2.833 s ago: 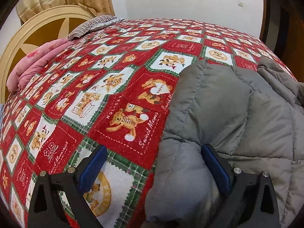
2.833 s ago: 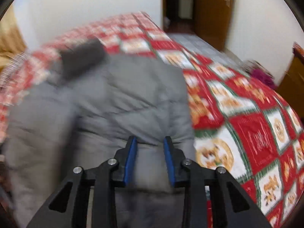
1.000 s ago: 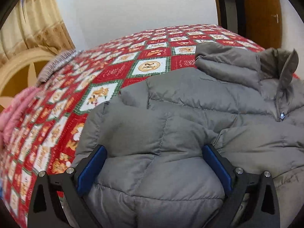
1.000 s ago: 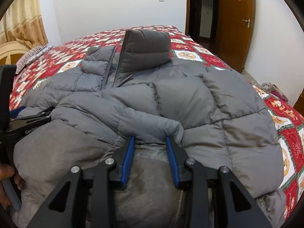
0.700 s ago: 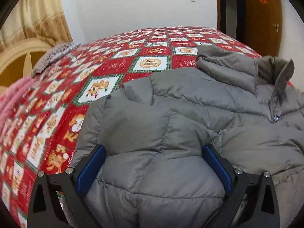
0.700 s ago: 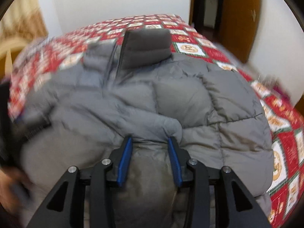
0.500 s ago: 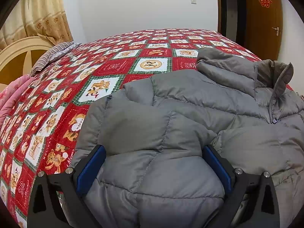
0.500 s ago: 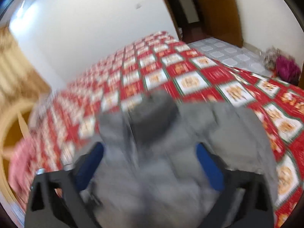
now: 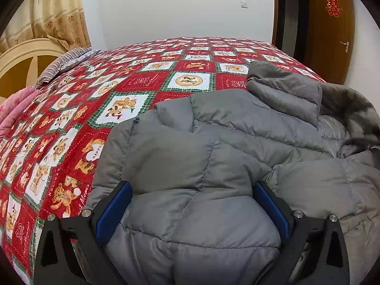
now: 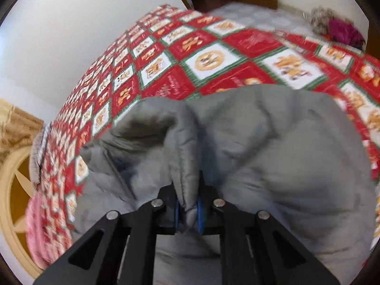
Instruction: Fold large clothes
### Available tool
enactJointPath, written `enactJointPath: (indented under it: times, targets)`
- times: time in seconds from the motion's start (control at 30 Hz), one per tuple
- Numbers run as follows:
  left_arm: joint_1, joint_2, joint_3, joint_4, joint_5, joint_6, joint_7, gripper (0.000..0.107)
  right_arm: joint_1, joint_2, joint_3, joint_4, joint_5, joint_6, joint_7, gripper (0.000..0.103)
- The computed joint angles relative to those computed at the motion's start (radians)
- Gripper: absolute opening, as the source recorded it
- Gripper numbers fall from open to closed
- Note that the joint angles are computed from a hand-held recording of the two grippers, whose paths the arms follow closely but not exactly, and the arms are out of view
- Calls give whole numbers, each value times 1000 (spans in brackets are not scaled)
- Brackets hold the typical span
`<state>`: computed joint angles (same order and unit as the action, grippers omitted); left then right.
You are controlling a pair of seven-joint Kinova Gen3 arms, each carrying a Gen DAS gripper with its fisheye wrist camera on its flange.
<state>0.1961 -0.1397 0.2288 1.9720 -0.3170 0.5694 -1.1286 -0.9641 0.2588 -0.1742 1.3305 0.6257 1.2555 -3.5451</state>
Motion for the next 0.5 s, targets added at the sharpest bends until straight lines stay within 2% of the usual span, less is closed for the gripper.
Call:
enactJointPath:
  times: [0.07, 0.17, 0.23, 0.3, 0.37, 0.43, 0.5]
  targets:
    - [1, 0, -3, 1, 4, -2, -4, 102, -72, 6, 19, 56, 69, 3, -29, 11]
    - [8, -2, -20, 1, 40, -8, -43, 102, -209, 20, 116, 162, 189, -29, -20, 10]
    - [11, -2, -36, 0, 75, -10, -75, 102, -243, -1, 146, 207, 223, -61, -81, 10]
    - [7, -1, -37, -3, 89, -7, -89, 102, -220, 6, 102, 210, 254, -38, -110, 10]
    - [-1, -3, -18, -10, 65, 12, -70, 102, -165, 29, 12, 169, 271, 37, -87, 10]
    - [14, -20, -20, -28, 68, 30, -110, 102, -121, 61, -55, 120, 282, 98, -53, 10]
    - [19, -57, -8, -36, 63, -3, -134, 102, -93, 73, -102, 105, 298, 127, -53, 10]
